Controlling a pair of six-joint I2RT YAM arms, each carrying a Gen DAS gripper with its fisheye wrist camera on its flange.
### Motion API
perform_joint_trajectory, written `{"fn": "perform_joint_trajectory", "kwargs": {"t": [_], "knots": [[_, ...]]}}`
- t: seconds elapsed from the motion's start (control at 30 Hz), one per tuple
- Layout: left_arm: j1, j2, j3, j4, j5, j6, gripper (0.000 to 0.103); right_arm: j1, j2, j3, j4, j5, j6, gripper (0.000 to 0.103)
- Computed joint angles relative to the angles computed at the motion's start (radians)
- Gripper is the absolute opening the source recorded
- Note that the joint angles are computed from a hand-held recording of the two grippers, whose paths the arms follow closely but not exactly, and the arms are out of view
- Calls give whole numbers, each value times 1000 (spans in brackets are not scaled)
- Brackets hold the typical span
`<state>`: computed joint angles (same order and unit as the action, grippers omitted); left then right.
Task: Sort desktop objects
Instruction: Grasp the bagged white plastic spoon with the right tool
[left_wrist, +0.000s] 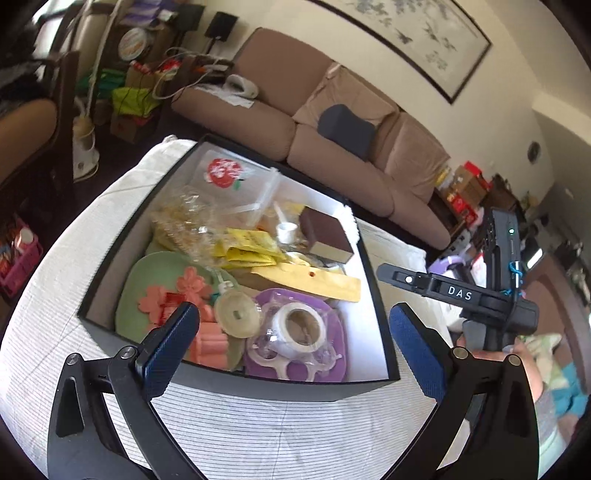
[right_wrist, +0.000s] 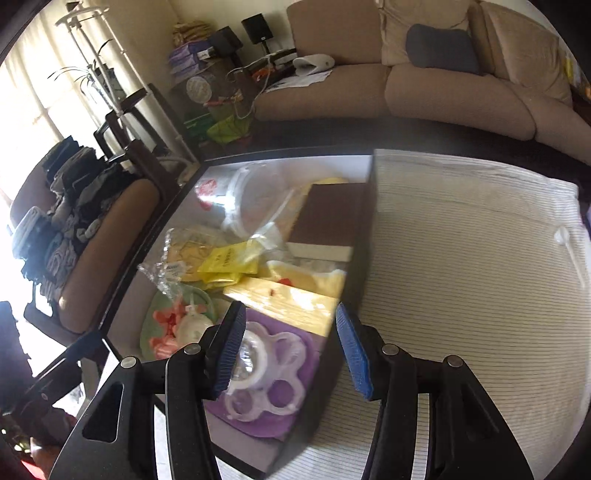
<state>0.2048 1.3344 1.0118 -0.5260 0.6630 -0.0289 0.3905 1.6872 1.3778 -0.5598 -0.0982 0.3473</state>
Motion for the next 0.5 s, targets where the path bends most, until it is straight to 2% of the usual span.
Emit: {"fn": "perform_joint_trajectory", "kwargs": {"t": [0.23, 0.37, 0.5], "knots": [[-179, -71, -70, 97, -59, -55, 103, -268, -149, -208, 50, 18, -80, 53], [-273, -107, -117, 154, -81, -101, 103, -411, -132, -250, 88, 94, -231, 53], [-370, -133, -156, 213, -151, -135, 103, -517, -51, -228, 142, 139, -375, 53]]}}
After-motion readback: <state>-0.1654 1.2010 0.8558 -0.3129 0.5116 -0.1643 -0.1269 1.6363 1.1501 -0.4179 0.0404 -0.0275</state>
